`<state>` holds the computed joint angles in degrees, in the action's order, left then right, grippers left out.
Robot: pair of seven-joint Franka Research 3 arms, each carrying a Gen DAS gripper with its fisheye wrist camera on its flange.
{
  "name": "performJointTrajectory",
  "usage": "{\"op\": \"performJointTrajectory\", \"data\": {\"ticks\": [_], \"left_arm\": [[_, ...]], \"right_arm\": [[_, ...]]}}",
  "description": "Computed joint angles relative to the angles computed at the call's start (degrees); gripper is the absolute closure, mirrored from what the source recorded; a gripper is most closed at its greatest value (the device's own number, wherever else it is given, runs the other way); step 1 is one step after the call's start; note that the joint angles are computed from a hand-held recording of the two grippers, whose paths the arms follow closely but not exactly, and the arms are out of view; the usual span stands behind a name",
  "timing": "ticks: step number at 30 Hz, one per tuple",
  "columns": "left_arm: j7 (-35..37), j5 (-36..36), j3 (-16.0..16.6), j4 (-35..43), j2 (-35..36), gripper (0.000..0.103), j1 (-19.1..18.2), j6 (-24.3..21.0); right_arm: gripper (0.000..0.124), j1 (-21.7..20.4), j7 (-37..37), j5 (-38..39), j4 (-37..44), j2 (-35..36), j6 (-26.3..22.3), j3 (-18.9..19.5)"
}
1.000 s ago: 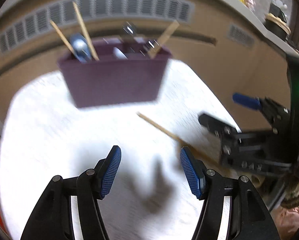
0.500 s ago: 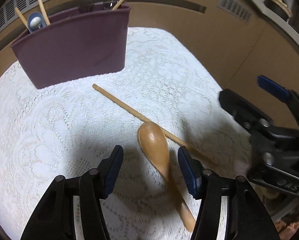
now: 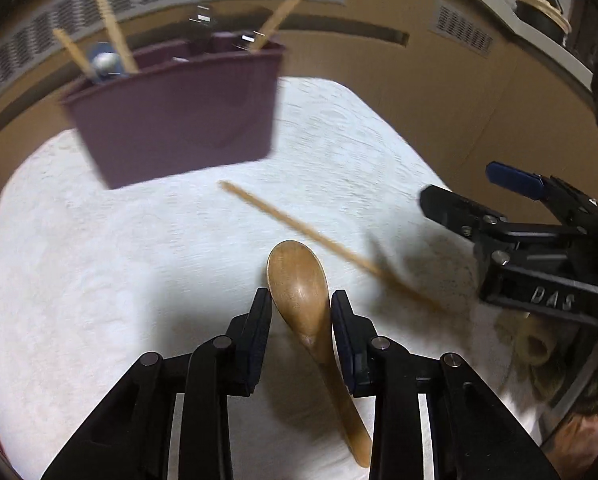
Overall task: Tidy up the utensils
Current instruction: 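Grasp the wooden spoon with the left tool while the right tool approaches a chopstick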
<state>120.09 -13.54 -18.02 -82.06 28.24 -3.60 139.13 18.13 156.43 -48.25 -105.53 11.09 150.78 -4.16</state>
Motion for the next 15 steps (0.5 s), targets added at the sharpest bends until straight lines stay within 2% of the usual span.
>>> {"op": "performJointTrajectory", "data": {"ticks": [4, 8, 13, 15], "left_arm": [[2.6, -1.0, 0.4, -4.5, -3.1, 0.071, 2.6, 3.5], [4.0, -3.8, 0.6, -5.9, -4.3, 0.071, 4.7, 3.1], [3.9, -5.8, 1.1, -5.9, -4.2, 0.071, 5.9, 4.0], [4.4, -6.3, 0.9, -6.3, -4.5, 0.071, 6.1, 4.4]], "right_arm": [[0.027, -0.6, -6.5, 5.5, 1.7, 1.6, 1.5, 1.0], [0.032, -1.3, -19.0, 16.5, 5.2, 5.2, 4.3, 3.0], [0.072, -0.8, -32.1, 26.1, 14.1, 11.5, 0.8, 4.7], [0.087, -0.9, -37.3, 30.1, 20.0, 15.5, -2.4, 5.6]]}}
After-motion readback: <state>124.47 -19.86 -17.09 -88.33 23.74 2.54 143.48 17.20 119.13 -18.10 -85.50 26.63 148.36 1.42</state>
